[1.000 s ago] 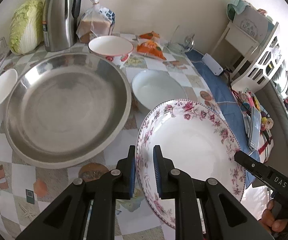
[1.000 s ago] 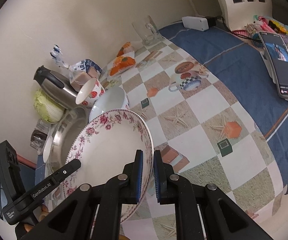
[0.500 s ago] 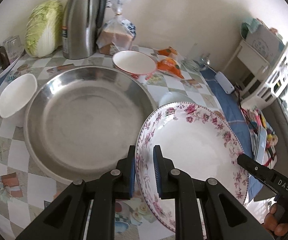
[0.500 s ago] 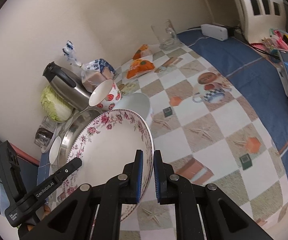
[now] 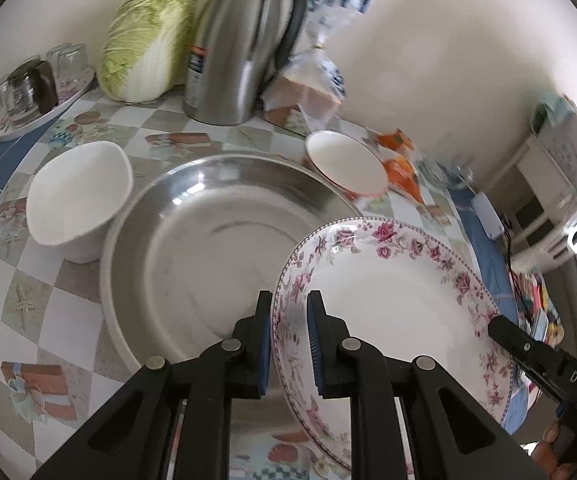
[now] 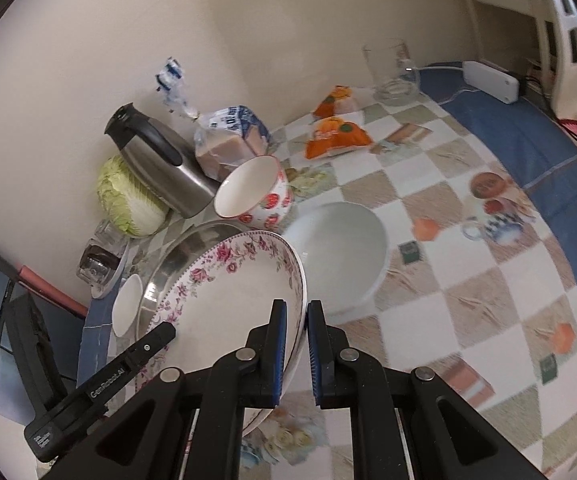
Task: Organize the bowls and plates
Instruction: 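Carry the floral plate with both tools over the steel basin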
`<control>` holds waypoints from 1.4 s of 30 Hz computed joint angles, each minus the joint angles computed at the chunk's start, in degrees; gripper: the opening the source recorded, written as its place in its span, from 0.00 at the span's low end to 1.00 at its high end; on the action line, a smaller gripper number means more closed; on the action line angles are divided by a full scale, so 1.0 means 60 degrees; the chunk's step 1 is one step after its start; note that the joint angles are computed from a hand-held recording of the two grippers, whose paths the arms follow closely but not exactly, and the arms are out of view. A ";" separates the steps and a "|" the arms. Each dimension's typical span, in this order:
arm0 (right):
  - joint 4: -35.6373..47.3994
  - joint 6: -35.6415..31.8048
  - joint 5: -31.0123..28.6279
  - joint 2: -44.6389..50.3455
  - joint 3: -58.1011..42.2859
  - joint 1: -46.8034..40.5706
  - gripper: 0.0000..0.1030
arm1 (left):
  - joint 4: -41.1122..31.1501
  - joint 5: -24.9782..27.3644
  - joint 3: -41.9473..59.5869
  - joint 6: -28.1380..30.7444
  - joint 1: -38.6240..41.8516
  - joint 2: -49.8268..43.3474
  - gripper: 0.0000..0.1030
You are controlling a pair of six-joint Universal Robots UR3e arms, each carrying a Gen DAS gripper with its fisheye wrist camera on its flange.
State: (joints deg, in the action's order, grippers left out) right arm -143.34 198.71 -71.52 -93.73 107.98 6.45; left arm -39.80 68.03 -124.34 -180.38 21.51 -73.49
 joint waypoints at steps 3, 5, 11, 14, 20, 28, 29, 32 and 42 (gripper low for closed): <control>-0.0087 0.0105 -0.0111 0.0742 -0.0668 0.0330 0.11 | 0.0099 -0.0134 0.0170 0.0031 0.0393 -0.0273 0.16; -0.0170 0.0201 -0.0094 0.1278 -0.1125 0.0523 0.11 | 0.0099 -0.0317 0.0240 0.0022 0.0697 -0.0381 0.16; -0.0259 0.0360 -0.0114 0.2584 -0.2379 0.1068 0.11 | 0.0079 -0.0671 0.0346 0.0183 0.1548 -0.0598 0.16; -0.0237 0.0450 -0.0095 0.3184 -0.2967 0.1311 0.11 | 0.0055 -0.0645 0.0418 0.0318 0.1846 -0.0698 0.16; -0.0265 0.0616 0.0081 0.4135 -0.3811 0.1708 0.11 | 0.0003 -0.0499 0.0476 0.0583 0.2394 -0.0735 0.16; -0.0262 0.0752 0.0032 0.4729 -0.4301 0.1992 0.11 | 0.0180 -0.0262 0.0529 0.0619 0.2345 -0.1184 0.16; -0.0227 0.0750 0.0019 0.4764 -0.4333 0.1985 0.11 | 0.0195 -0.0228 0.0532 0.0616 0.2307 -0.1239 0.16; -0.0260 0.0780 0.0061 0.4856 -0.4276 0.1913 0.11 | 0.0247 -0.0200 0.0562 0.0602 0.2198 -0.1430 0.16; -0.0139 0.0668 -0.0039 0.4945 -0.4238 0.1825 0.11 | 0.0580 0.0055 0.0617 0.0503 0.1886 -0.1880 0.16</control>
